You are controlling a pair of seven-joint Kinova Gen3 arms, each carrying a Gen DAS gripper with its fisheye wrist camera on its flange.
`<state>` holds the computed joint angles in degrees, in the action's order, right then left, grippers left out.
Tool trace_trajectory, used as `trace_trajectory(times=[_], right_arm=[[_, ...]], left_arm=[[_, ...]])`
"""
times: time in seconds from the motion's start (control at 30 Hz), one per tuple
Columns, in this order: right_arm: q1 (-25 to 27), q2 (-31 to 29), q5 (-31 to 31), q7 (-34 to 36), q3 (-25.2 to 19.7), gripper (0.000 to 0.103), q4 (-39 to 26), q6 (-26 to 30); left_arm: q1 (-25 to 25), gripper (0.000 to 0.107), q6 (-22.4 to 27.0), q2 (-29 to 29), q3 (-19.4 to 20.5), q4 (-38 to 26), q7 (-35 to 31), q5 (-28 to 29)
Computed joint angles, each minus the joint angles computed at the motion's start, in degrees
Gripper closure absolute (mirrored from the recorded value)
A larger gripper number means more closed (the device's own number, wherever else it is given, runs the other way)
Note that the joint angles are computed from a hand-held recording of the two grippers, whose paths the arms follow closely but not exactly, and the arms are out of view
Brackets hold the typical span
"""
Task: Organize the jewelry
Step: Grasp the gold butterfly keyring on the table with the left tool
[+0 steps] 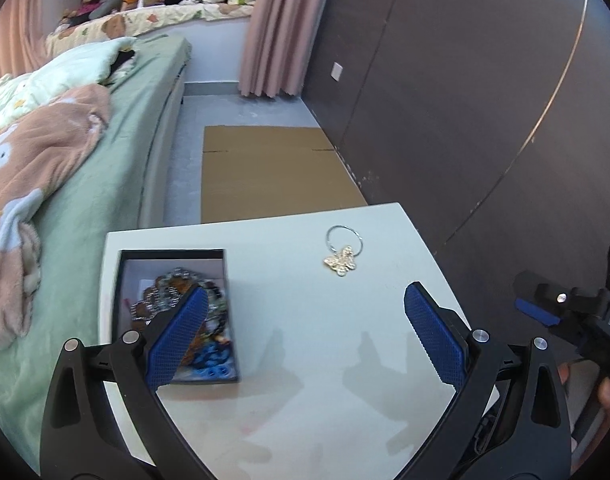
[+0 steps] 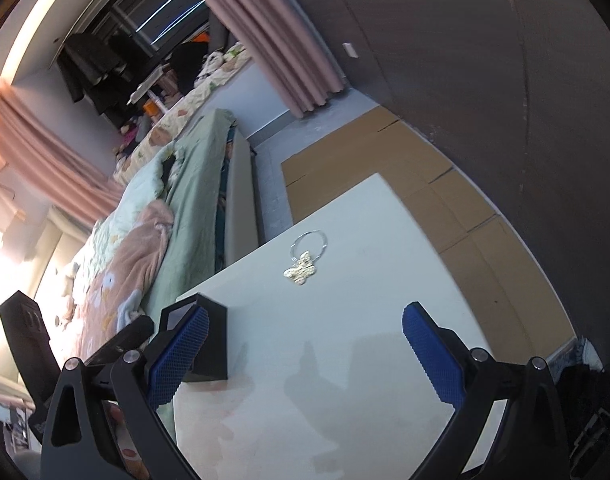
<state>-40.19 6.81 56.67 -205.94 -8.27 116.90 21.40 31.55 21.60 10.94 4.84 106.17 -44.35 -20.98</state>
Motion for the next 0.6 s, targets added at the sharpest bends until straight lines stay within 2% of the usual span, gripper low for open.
trace_trajectory(times=[0.23,0.37,0.43,0.53,0.6], right_arm=[[1.5,-0.2,-3.3,2.0,0.4,0.008,0.5,0.9],[4.0,-0.4,-7.9,5.4,0.9,0.010,1.6,-0.6],[4.9,-0.2,-10.1,7.3,1.3,0.010,1.8,-0.7],[6.0,-0.1,-12.6,9.4,2.2,0.010,2.3,-2.2],[6.4,0.0,-13.4,9.8,3.2,0.011,2.8,-3.8]], left_arm=[[0.6,0.010,1.8,5.2,0.6,-5.7,-3.0,2.6],[2.0,0.010,2.2,8.2,-0.2,-8.7,-4.2,3.5],[-0.3,0.010,0.8,9.3,1.8,-9.3,-7.3,6.6],[0.7,0.018,2.3,12.2,0.8,-12.7,-9.5,8.4],[-0.1,0.020,3.8,14.5,1.7,-15.3,-11.7,10.3]])
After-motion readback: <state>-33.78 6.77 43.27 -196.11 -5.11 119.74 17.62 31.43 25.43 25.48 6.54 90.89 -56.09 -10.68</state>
